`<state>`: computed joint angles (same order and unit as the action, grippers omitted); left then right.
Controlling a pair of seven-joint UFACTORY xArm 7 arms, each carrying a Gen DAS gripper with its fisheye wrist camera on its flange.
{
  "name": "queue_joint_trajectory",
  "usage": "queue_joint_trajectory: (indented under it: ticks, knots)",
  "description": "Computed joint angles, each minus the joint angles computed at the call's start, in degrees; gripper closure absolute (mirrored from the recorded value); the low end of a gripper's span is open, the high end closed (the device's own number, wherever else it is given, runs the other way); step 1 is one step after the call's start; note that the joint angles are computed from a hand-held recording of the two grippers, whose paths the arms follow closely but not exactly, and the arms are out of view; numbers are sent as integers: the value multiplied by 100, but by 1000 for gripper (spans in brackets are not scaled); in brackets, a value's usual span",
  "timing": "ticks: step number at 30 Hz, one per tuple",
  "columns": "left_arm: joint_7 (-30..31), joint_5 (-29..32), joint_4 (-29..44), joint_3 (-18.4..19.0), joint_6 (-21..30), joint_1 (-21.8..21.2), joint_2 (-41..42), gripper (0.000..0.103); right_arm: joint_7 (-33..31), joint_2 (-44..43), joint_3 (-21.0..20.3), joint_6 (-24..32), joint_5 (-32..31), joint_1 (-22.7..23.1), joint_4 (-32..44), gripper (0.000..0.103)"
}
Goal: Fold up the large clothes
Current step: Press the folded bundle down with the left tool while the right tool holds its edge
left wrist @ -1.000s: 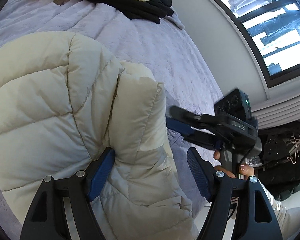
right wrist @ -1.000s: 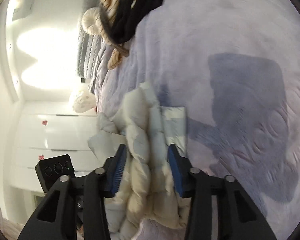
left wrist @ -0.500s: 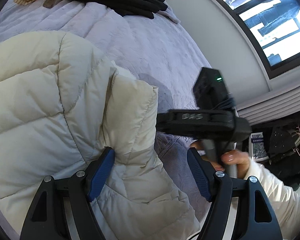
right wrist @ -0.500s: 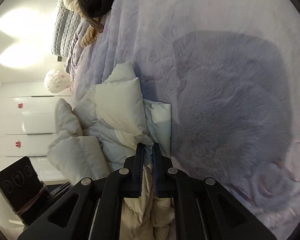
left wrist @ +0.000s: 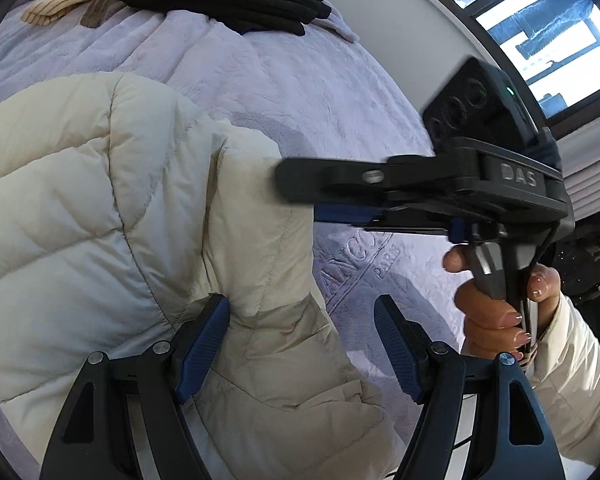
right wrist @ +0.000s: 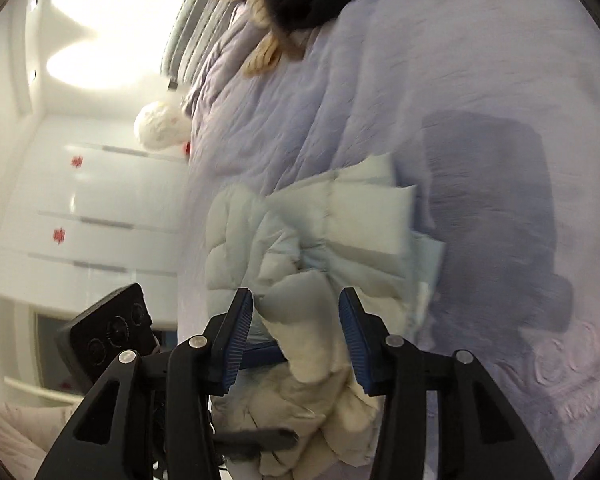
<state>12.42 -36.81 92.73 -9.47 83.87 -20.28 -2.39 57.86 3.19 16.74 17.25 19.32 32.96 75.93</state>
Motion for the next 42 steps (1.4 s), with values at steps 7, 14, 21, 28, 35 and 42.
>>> queue_joint_trajectory:
  ticks: [7,14,21,28,35,42]
  knots:
    - [-103,-17,11,95,8,83,-180,28,397,438,-181,1209,-635,37,565,89]
    - [-528,-231,-243,722,-15,754,-518,24,393,332,-112,580,-267,-20,-134,89]
    - [-1023,-1607,-581,1129,663,1446,-75,24,446,407,3,437,-246,-111,-158,90]
    - [-627,-1886,-658,793,610,1573,331,24,585,24,-50,530,-265,19,-502,90]
    - [-395,-345,-573,367,-9,1120,72,15,908,-6,-31,644,-453,34,-450,90]
    - [-788,560,-543,238,-427,696,-50,15,1964,-195,-121,1983,-1756,157,217,64]
